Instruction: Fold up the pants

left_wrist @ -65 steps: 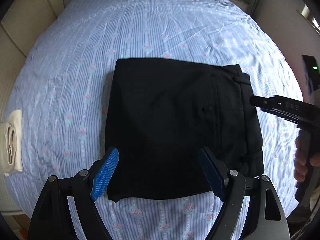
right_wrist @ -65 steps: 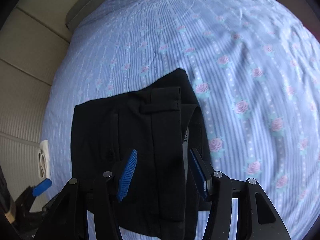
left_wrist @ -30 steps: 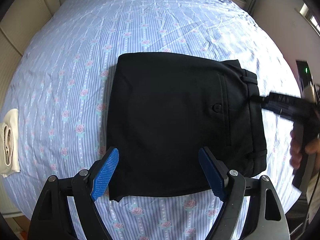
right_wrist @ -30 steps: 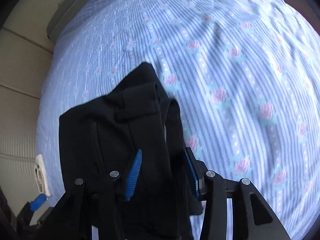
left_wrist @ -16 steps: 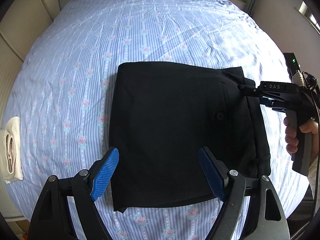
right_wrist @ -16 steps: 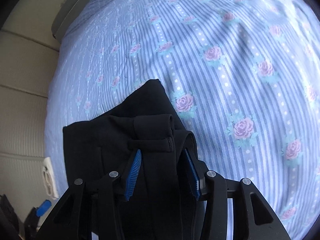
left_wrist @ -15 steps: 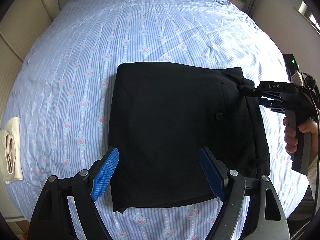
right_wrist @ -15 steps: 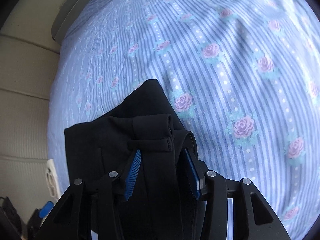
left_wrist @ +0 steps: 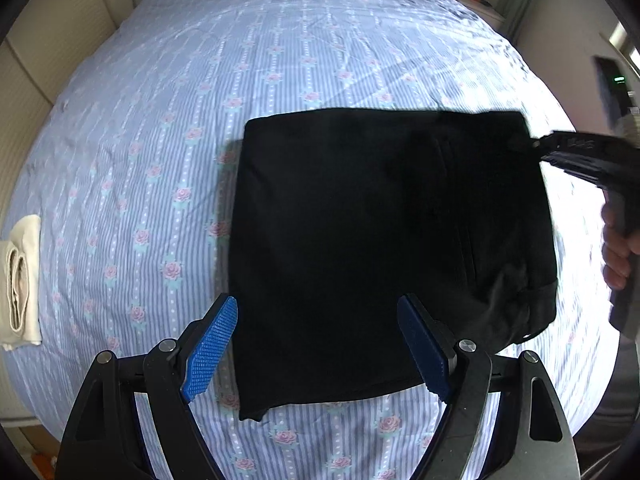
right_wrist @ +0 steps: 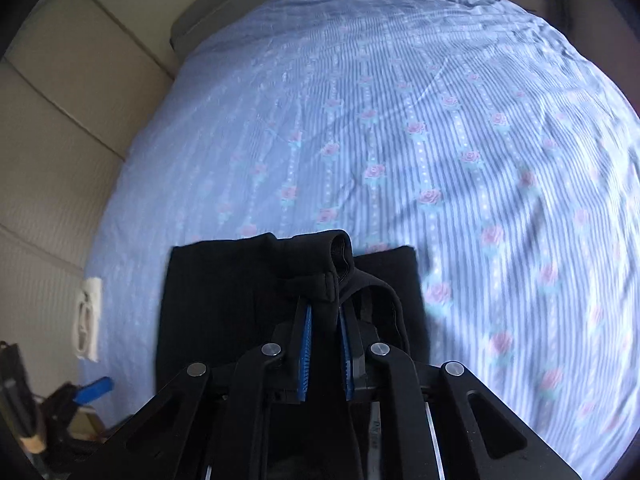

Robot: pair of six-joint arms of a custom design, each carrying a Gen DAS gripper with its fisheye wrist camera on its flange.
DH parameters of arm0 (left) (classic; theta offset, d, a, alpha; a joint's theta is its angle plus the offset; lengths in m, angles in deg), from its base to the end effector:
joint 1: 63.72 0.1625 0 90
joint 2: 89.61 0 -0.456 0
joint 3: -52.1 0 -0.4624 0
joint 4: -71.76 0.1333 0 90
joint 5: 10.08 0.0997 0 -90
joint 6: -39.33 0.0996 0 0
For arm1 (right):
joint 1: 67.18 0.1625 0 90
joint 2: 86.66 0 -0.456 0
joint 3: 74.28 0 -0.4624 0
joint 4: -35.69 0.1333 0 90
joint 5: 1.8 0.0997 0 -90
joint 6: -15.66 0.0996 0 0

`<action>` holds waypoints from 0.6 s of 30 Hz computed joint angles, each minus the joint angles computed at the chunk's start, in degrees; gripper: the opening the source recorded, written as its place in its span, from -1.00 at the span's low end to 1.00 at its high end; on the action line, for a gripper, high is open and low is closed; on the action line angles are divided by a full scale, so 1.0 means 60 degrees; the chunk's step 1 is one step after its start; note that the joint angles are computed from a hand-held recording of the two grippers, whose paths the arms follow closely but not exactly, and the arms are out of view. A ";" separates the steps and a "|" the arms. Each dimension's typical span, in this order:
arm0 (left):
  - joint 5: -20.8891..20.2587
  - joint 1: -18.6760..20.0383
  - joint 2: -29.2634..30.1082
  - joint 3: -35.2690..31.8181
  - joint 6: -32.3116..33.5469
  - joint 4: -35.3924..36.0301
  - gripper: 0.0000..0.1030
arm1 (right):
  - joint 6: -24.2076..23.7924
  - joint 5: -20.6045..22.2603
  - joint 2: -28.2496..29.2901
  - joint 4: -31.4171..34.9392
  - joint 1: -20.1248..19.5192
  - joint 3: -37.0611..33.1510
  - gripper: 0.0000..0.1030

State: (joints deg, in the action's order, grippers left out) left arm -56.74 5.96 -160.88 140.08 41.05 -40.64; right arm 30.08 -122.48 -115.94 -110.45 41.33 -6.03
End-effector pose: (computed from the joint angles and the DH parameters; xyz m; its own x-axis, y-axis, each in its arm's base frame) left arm -0.0525 -0.7224 0.3992 -0.6950 0.2167 -0.6856 0.3666 0.9271 -0.0786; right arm 0.3569 -0.8062 0.0423 -0.9117 0.0995 0.3986 -0.0788 0.9099 -0.4073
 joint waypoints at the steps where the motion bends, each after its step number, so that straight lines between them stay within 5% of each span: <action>1: -0.0002 -0.0009 -0.0012 0.0000 -0.0032 -0.0037 0.59 | 0.0046 -0.0086 0.0175 0.0400 -0.0086 -0.0302 -0.74; 6: 0.0297 -0.0140 -0.0067 0.0198 0.0324 -0.0330 0.59 | 0.0671 -0.0208 0.0476 0.1511 -0.0391 -0.0848 -0.60; 11: 0.0131 -0.0127 -0.0071 0.0223 0.0371 -0.0395 0.60 | 0.1033 -0.1369 -0.0357 0.0332 0.0123 0.0552 -0.21; 18: 0.0182 -0.0053 -0.0095 0.0317 0.0218 -0.0090 0.60 | 0.2224 -0.0690 -0.1534 0.0138 0.0251 0.2745 -0.21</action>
State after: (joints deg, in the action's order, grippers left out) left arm -55.65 5.65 -161.45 141.98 42.35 -41.18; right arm 43.43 -126.62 -125.14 -109.62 42.84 10.44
